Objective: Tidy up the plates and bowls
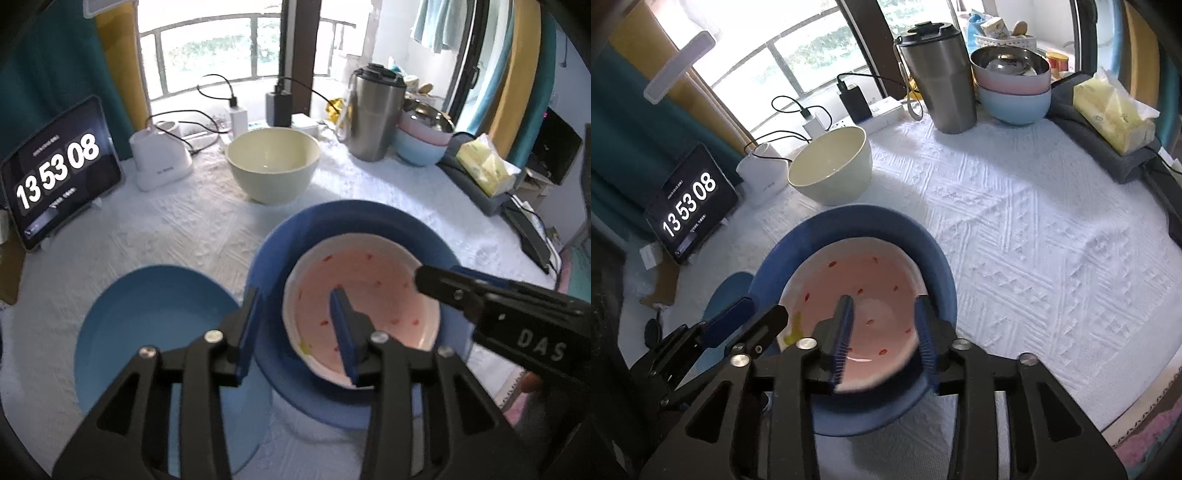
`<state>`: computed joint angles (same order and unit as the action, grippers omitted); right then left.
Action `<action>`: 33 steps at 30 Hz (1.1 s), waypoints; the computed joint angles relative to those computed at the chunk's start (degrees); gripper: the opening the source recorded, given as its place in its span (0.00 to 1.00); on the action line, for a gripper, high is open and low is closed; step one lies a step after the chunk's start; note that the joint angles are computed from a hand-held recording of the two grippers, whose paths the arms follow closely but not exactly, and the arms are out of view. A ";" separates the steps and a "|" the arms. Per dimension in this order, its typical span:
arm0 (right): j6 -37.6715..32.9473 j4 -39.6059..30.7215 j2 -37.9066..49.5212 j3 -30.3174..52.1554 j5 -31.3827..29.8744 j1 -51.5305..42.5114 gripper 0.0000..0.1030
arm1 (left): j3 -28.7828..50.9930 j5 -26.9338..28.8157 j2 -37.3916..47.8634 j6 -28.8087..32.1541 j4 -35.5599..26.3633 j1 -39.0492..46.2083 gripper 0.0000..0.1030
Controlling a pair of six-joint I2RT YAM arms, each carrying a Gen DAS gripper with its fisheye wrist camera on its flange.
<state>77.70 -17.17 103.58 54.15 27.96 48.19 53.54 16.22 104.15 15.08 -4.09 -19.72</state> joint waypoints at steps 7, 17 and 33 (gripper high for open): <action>0.44 -0.81 -1.21 -0.72 0.67 0.16 0.42 | -0.07 0.56 -1.05 -0.12 -0.31 0.47 0.39; -2.58 -1.99 -2.29 0.72 2.43 0.24 0.42 | 1.35 2.00 -3.15 -0.66 -1.24 1.32 0.39; -9.49 -0.35 -2.55 1.59 1.90 -4.24 0.42 | 7.67 2.11 -0.62 -2.09 -2.59 1.36 0.40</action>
